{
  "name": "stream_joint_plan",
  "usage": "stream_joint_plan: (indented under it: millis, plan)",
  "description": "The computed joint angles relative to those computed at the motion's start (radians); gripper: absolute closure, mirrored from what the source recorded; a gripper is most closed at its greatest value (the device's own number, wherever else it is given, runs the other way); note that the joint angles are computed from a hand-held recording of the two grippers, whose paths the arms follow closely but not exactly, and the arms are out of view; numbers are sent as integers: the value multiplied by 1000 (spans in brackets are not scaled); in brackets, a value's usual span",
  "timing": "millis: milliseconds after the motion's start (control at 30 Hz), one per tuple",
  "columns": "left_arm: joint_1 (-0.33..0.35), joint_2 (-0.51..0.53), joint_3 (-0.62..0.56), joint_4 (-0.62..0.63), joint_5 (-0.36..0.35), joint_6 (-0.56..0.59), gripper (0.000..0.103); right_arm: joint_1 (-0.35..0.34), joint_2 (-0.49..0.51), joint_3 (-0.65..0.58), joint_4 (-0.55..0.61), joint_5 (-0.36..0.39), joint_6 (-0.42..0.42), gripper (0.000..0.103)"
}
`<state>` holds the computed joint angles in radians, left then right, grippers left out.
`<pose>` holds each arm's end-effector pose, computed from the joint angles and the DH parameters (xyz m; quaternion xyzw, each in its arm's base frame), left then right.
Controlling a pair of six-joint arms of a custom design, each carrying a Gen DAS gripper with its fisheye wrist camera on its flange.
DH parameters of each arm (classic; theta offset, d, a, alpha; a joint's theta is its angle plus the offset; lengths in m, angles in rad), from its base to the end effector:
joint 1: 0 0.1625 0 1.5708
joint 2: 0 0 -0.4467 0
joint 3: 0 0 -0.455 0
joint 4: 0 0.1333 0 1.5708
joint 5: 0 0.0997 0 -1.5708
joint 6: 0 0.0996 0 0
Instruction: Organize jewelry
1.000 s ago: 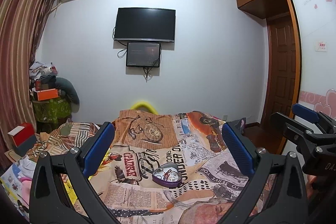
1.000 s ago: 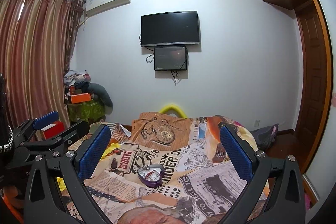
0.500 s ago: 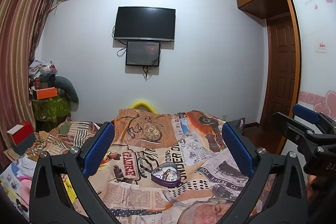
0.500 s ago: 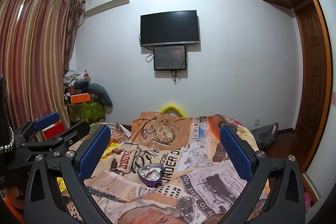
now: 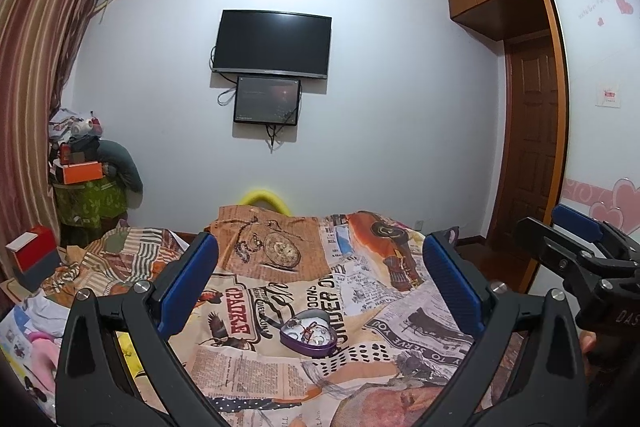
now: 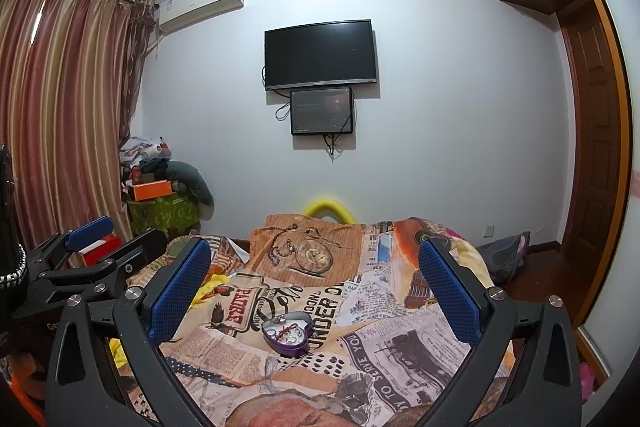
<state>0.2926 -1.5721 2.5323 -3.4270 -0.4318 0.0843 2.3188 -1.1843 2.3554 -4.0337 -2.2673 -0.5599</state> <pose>-0.2755 -0.3167 0.2882 0.2966 0.7367 -0.5749 0.1969 0.3545 -0.2800 0.2319 0.2936 -0.7207 0.5889 0.2182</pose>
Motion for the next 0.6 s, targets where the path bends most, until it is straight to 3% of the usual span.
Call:
stream_joint_plan:
  millis: [600]
  plan:
    - [9,-18,6,54,-30,-31,0,-7,-2,0,11,-8,15,0]
